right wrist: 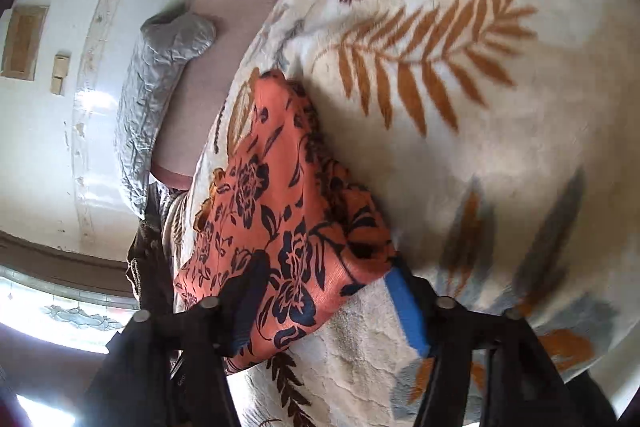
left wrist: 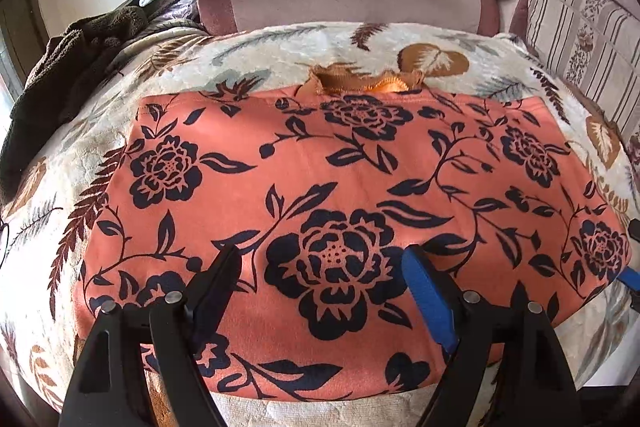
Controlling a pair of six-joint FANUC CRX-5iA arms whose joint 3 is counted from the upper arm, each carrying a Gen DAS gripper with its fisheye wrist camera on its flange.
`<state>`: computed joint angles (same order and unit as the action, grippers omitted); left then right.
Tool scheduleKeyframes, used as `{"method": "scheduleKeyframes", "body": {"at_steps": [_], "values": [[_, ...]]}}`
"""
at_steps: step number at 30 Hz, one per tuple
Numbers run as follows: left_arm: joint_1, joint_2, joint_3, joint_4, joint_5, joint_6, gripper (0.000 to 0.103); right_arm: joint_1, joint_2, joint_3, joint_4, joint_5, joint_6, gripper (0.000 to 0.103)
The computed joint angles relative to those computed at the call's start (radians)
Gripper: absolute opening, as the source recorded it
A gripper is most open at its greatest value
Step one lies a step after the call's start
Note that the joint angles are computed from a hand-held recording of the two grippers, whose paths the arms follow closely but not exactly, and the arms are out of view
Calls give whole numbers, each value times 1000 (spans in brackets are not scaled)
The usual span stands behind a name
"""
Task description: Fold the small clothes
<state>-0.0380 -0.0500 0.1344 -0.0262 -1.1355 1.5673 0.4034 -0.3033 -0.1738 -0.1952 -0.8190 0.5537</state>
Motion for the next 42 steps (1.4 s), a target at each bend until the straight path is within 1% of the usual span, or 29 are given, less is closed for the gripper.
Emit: {"method": "scheduleKeyframes", "body": {"at_steps": [2, 3, 4, 6, 7, 8, 9, 11, 12, 13, 14, 15, 16, 18, 19, 21, 22, 23, 24, 25, 27, 28, 29, 30, 32, 35, 36, 38, 42], "values": [[-17, 30, 16, -27, -30, -20, 84, -50, 20, 56, -31, -40, 112, 69], [-19, 28, 1, -31, -14, -13, 84, -93, 47, 100, -91, -52, 200, 69], [-16, 13, -21, -28, 16, -6, 84, -150, 94, 167, -187, -89, 314, 69], [-16, 11, -24, -28, 19, -6, 84, -258, 210, 307, -389, -179, 524, 69], [-14, 11, -24, -23, 18, -7, 84, -288, 278, 380, -446, -229, 590, 69], [-12, 12, -24, -20, 19, -10, 84, -292, 338, 442, -452, -264, 621, 69], [-12, 11, -25, -21, 21, -13, 84, -285, 395, 499, -431, -294, 621, 69], [-10, 9, -32, -17, 31, -19, 84, -300, 524, 632, -461, -397, 626, 69], [-8, 6, -38, -13, 36, -22, 84, -291, 560, 667, -444, -418, 602, 68], [-8, 2, -43, -10, 40, -25, 85, -289, 595, 707, -459, -453, 622, 63], [-5, -1, -49, -6, 45, -30, 85, -263, 624, 750, -424, -489, 643, 26], [-3, -3, -52, -3, 49, -33, 87, -227, 644, 783, -350, -523, 631, 17], [0, -4, -56, 2, 52, -37, 87, -196, 641, 787, -287, -506, 615, 16], [5, -5, -60, 10, 57, -46, 88, -116, 575, 715, -111, -400, 588, 15], [4, -6, -63, 7, 62, -43, 88, -95, 556, 691, -64, -370, 584, 15], [-4, -5, -61, -8, 65, -30, 89, -58, 590, 699, 40, -417, 521, 19], [-8, -1, -54, -16, 60, -21, 89, -42, 605, 691, 99, -430, 477, 33], [-9, 3, -44, -19, 48, -21, 89, -46, 594, 665, 105, -400, 448, 46], [-5, 8, -34, -11, 34, -31, 89, -50, 562, 623, 98, -356, 413, 54], [6, 12, -24, 8, 15, -45, 88, -43, 525, 575, 128, -321, 367, 64], [39, 0, -28, 59, 0, -58, 88, 6, 441, 468, 261, -242, 266, 65], [54, -19, -40, 69, 8, -56, 88, 23, 396, 421, 297, -209, 223, 65], [68, -43, -57, 72, 23, -59, 88, 32, 345, 382, 282, -170, 211, 66], [82, -69, -75, 64, 38, -64, 88, 34, 299, 358, 225, -140, 226, 66], [114, -109, -89, 22, 36, -41, 88, 46, 224, 322, 96, -101, 252, 78], [253, -152, -135, 118, 18, -72, 88, 88, 147, 262, -33, -88, 306, 80], [291, -155, -133, 115, 2, -54, 88, 111, 135, 239, -35, -81, 308, 80], [366, -152, -130, 121, -37, -29, 87, 174, 108, 172, 32, -37, 261, 80], [519, -142, -184, 313, -99, -126, 86, 195, 111, 116, 6, 27, 230, 80]]}}
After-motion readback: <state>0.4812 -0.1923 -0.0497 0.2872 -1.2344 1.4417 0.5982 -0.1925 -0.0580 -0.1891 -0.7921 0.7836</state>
